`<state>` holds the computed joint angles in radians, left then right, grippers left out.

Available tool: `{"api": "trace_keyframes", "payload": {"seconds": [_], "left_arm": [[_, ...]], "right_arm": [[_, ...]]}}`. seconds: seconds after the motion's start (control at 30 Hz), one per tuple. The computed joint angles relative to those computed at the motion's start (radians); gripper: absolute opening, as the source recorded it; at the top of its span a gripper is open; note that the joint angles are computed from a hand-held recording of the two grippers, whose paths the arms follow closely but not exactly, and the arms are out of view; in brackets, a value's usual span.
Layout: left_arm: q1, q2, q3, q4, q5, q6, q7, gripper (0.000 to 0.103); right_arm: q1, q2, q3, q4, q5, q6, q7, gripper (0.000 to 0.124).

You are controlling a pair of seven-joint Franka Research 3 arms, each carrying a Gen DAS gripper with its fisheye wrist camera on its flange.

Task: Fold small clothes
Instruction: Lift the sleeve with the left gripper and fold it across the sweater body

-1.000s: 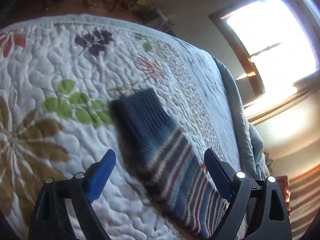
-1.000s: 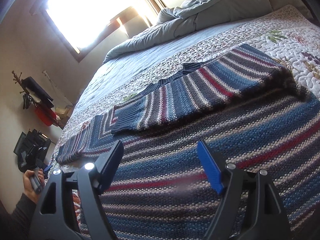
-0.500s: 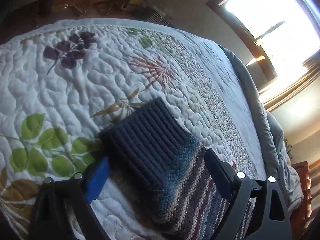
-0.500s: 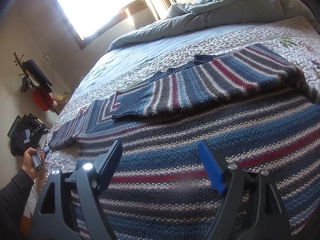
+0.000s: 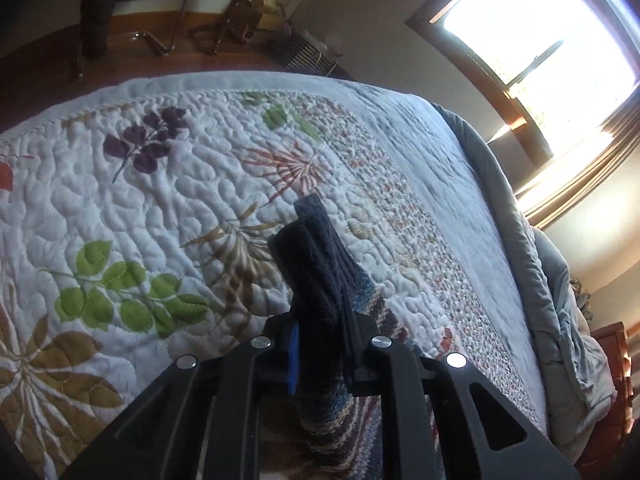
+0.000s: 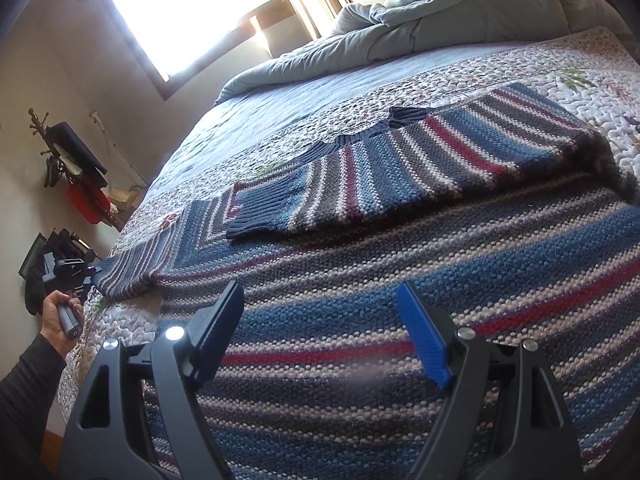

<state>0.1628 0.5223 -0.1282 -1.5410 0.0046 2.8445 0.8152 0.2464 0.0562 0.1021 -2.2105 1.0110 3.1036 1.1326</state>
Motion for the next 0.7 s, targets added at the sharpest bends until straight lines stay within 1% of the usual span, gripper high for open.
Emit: {"api": "trace_keyframes", "payload": {"seconds": [0.1,0.17,0.23,0.3,0.37,0.47,0.7], "left_arm": [[-0.035,-0.038,0.016,0.003,0.040,-0.004,-0.009,0.016],[-0.045,-0.058,0.009,0.013,0.048,-0.011,-0.002,0.016],[-0.071,-0.075,0.015,0.034,0.073,-0.029,-0.005,0.015],[-0.088,-0.080,0.009,0.069,0.082,-0.044,0.000,0.015],[-0.107,-0.071,0.004,0.122,0.092,-0.071,0.008,0.015],[-0.158,-0.056,0.013,0.206,0.141,-0.117,0.012,0.015],[-0.243,0.016,-0.019,0.428,0.159,-0.227,0.072,0.015]], "right_arm": [[-0.005,-0.009,0.004,0.005,0.062,-0.002,-0.056,0.079],[-0.004,-0.015,0.002,0.008,0.102,-0.005,-0.090,0.079],[-0.002,-0.021,-0.003,0.010,0.132,-0.013,-0.111,0.079],[-0.001,-0.026,-0.009,0.014,0.160,-0.023,-0.132,0.079],[0.001,-0.031,-0.015,0.016,0.188,-0.030,-0.156,0.079],[0.004,-0.038,-0.022,0.018,0.215,-0.041,-0.173,0.079],[0.005,-0.055,-0.037,0.022,0.260,-0.074,-0.203,0.079]]}}
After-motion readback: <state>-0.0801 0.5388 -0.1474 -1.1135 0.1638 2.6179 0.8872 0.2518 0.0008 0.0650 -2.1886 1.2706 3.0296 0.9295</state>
